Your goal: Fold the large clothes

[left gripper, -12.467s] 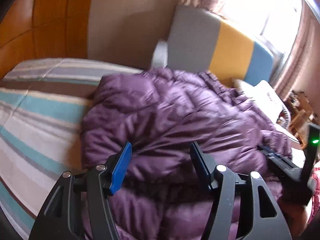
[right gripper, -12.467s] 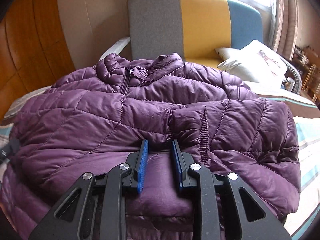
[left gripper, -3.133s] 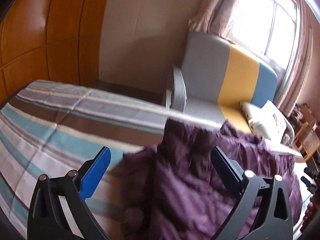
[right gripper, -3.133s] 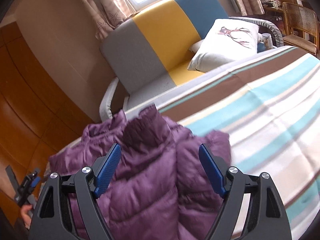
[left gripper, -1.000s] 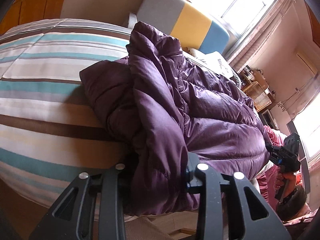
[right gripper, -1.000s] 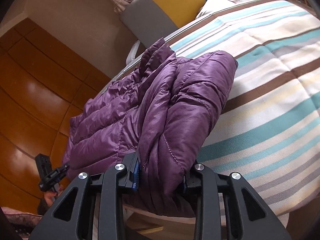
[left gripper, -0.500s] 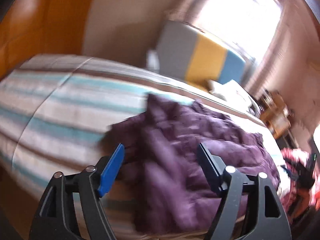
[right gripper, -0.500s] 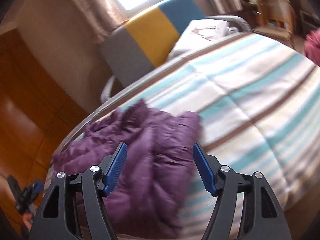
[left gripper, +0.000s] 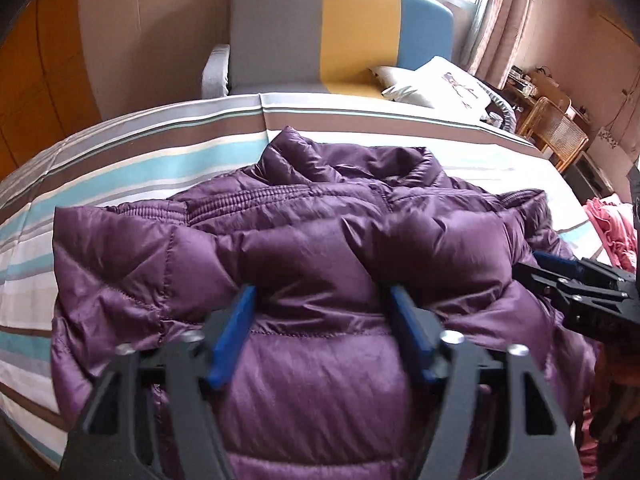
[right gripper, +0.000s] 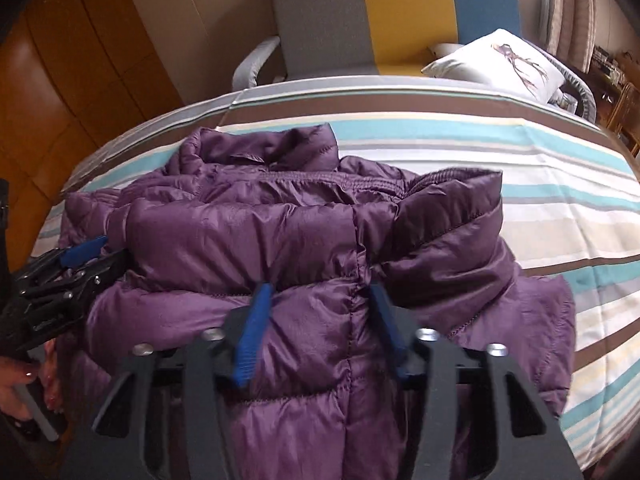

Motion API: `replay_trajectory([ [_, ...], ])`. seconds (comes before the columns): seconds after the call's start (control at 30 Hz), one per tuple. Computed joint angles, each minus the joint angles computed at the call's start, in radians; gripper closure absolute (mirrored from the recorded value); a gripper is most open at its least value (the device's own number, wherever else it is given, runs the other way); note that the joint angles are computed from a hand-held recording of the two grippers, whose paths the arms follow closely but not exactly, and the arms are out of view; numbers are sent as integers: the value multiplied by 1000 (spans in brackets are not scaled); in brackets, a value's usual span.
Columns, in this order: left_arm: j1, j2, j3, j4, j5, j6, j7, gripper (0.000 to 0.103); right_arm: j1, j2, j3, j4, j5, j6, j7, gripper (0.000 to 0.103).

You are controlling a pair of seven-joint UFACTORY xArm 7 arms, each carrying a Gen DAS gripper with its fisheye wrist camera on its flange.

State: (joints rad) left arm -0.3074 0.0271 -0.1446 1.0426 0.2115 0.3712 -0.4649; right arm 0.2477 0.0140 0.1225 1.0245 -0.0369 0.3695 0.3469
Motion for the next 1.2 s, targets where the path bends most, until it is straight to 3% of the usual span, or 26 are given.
replay_trajectory([
  [0.1, -4, 22, 0, 3, 5, -26, 5, 81, 3, 0, 0, -30, -37, -46, 28, 89],
  [0.2, -7, 23, -5, 18, -48, -21, 41, 99, 3, -3, -1, -26, -47, -78, 34, 97],
  [0.33, -4, -6, -2, 31, -78, -33, 39, 101, -5, -56, -1, -30, -60, -102, 39, 97],
  [0.57, -4, 69, 10, 136, 17, -3, 15, 101, -17, 17, -7, 37, -14, -139, -5, 97],
  [0.73, -15, 153, 32, 175, 27, -16, 37, 100, -10, 88, -28, 63, -68, -158, 48, 97],
  [1.0, -1, 197, 32, 137, -95, -126, 78, 94, 31, 160, -93, 77, -214, -171, 212, 97],
  [1.2, -36, 210, 66, 140, -47, -140, 27, 94, 43, 170, -110, 67, -269, -188, 263, 97],
])
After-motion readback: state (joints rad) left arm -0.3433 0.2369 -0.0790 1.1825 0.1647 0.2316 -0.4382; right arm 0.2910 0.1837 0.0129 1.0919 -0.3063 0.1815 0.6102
